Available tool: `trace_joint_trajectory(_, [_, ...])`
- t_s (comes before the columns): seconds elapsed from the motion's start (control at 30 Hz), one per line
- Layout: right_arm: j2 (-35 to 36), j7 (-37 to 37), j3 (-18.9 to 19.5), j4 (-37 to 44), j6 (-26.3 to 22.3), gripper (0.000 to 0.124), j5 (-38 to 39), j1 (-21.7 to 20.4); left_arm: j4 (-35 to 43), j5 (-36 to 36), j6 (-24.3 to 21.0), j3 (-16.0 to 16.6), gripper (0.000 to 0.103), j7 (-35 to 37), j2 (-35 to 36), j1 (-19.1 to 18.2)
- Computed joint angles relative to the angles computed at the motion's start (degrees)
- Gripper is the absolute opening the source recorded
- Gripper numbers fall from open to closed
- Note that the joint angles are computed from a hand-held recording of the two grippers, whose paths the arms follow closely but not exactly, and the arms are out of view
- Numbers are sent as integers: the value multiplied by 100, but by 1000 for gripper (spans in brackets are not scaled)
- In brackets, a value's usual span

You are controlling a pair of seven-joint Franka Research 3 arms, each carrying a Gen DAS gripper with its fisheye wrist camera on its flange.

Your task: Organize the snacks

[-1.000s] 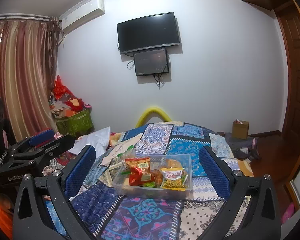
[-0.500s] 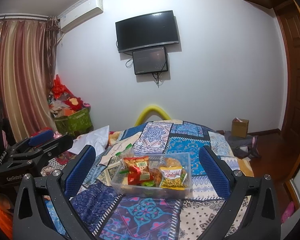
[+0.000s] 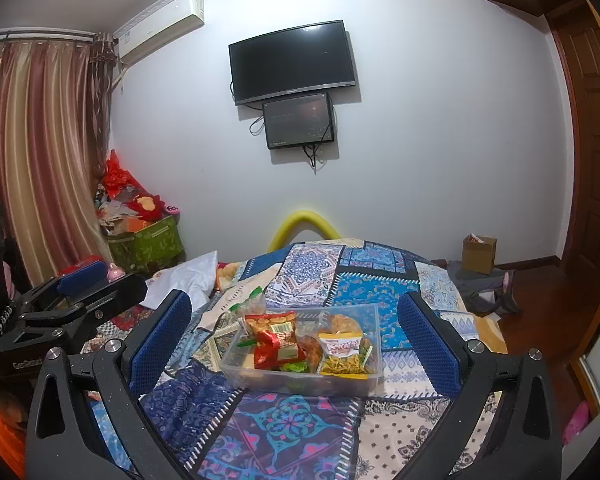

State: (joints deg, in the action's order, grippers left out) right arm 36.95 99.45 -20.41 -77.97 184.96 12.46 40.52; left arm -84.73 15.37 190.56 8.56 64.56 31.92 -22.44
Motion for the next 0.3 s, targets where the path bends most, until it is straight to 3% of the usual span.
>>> trace_joint_trajectory(0.3, [-8, -3, 2, -13, 1, 103, 8, -1, 9, 88, -13, -328, 102, 77, -10, 243])
